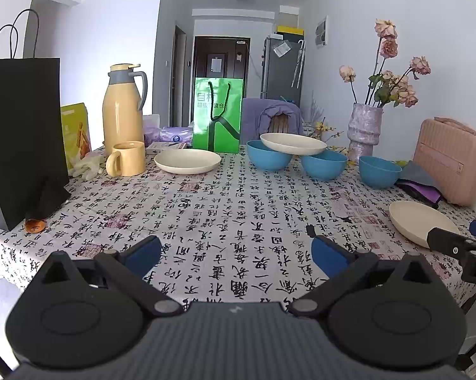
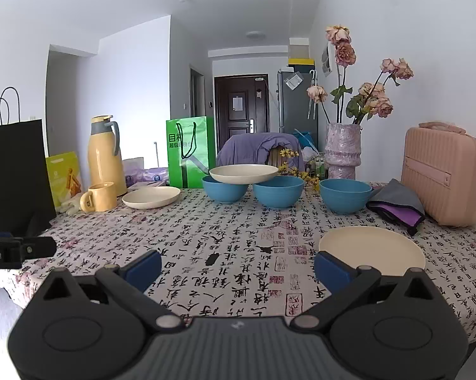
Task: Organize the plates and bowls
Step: 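Move both tools back toward the cream plate beside the mug, then close the left tool on the second cream plate rim while the right tool grips it too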
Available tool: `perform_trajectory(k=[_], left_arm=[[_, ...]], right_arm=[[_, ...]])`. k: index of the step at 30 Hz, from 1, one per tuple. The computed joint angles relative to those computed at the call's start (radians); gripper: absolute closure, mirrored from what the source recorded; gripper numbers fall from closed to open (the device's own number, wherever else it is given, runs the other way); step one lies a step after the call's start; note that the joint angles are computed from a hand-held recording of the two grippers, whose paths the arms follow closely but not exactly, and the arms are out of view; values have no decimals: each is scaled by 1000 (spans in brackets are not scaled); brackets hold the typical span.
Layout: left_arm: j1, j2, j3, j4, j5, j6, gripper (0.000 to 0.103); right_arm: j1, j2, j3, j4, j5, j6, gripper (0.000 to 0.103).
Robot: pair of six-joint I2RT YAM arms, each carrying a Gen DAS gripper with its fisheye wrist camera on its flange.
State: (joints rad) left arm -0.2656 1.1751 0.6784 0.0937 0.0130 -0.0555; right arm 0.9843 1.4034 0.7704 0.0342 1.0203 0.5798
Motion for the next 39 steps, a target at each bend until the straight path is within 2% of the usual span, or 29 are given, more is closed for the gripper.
perform_trajectory(k=[7,12,23,27,32,37,39], left_arm=[[15,51,29,3,12,-5,0],[34,107,77,7,23,-3,0],[96,346,305,-4,28,4,0],[121,451,430,-22,32,11,0],[148,614,636,-68,28,18,0],[180,844,951,-161,39,18,0],[195,970,1150,-257,47,14,0]], right_arm=[[-28,30,24,12,-24,-15,0],[-67,65,61,46,-68,-69,0],[-224,221,230,196,-206,-243,0],[-295,298,341,196,-269,-285,0],[-391,421,532,152,-418,-314,0],[-489,612,834,8,-624,-281,1],[-522,727,1026,-87,-690,-278,3]])
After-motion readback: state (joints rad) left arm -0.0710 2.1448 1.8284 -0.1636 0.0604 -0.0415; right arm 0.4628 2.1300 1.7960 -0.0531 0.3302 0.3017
